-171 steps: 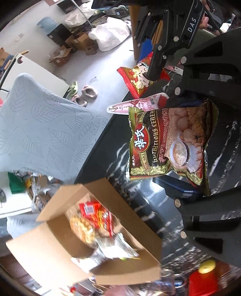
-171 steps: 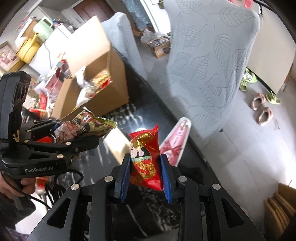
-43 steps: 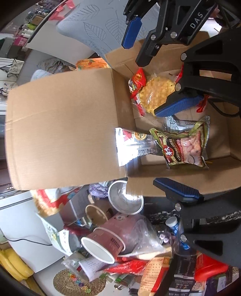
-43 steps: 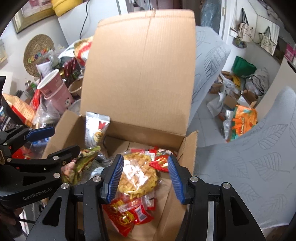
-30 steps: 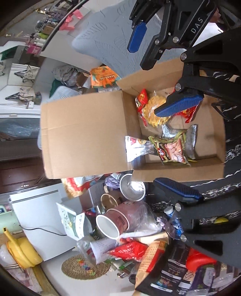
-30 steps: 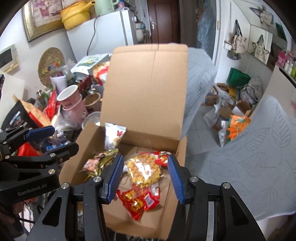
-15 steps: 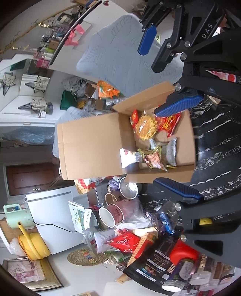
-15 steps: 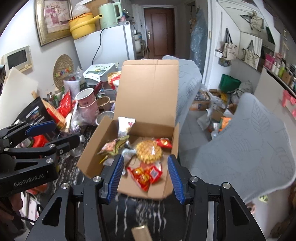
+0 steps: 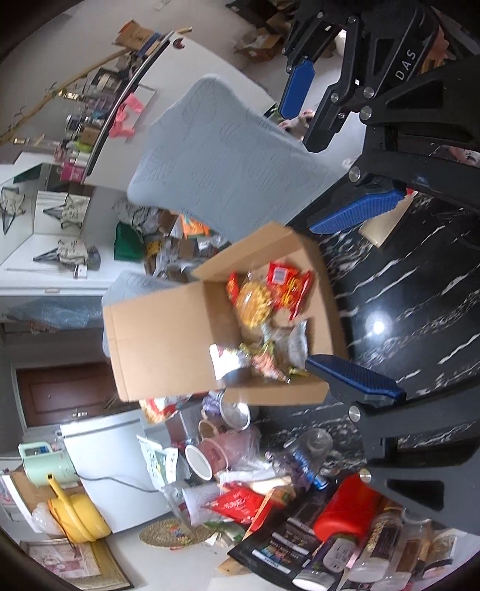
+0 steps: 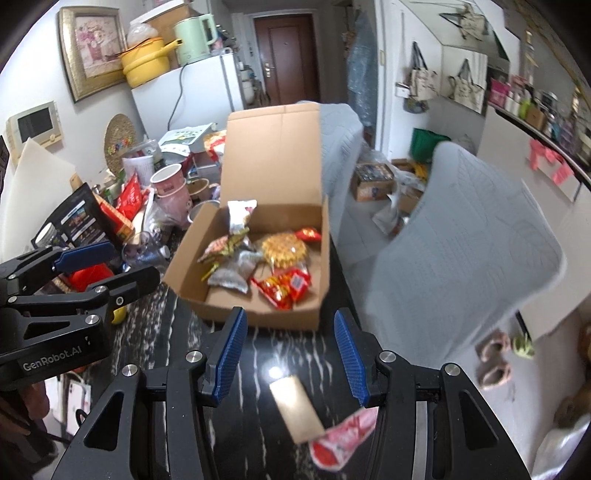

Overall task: Organize snacks
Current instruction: 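Move both tools back from the box toward the pink snack bag and gold card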

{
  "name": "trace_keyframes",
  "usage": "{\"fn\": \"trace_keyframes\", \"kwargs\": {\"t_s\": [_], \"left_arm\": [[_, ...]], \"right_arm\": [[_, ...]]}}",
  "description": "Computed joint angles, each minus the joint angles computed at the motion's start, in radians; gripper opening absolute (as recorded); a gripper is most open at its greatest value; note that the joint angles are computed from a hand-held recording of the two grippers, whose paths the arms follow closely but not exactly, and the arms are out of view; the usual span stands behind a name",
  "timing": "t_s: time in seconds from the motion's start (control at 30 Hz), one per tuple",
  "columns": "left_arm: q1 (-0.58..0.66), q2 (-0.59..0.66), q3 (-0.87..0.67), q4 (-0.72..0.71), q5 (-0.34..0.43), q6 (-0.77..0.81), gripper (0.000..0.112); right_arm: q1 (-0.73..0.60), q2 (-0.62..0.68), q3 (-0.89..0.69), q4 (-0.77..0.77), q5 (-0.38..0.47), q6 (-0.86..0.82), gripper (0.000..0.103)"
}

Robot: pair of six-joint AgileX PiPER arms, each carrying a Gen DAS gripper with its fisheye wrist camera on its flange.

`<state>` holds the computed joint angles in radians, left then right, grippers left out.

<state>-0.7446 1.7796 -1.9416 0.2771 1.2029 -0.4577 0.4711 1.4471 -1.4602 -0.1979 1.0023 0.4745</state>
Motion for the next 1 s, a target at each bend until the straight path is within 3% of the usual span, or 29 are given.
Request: {"fn": "trace_keyframes", "kwargs": {"t_s": [0.57, 1.0], "left_arm": [[-0.139, 0.032, 0.1, -0.12, -0.075, -0.01, 0.067], [-0.164, 0.179, 0.099, -0.191, -0.085, -0.036, 0.067]], "right_arm": [[-0.034, -0.273, 0.36, -0.035, 0.017, 0.198, 0.049], [-0.183, -0.322, 0.565, 0.075, -0.068, 0.127, 0.049]]}}
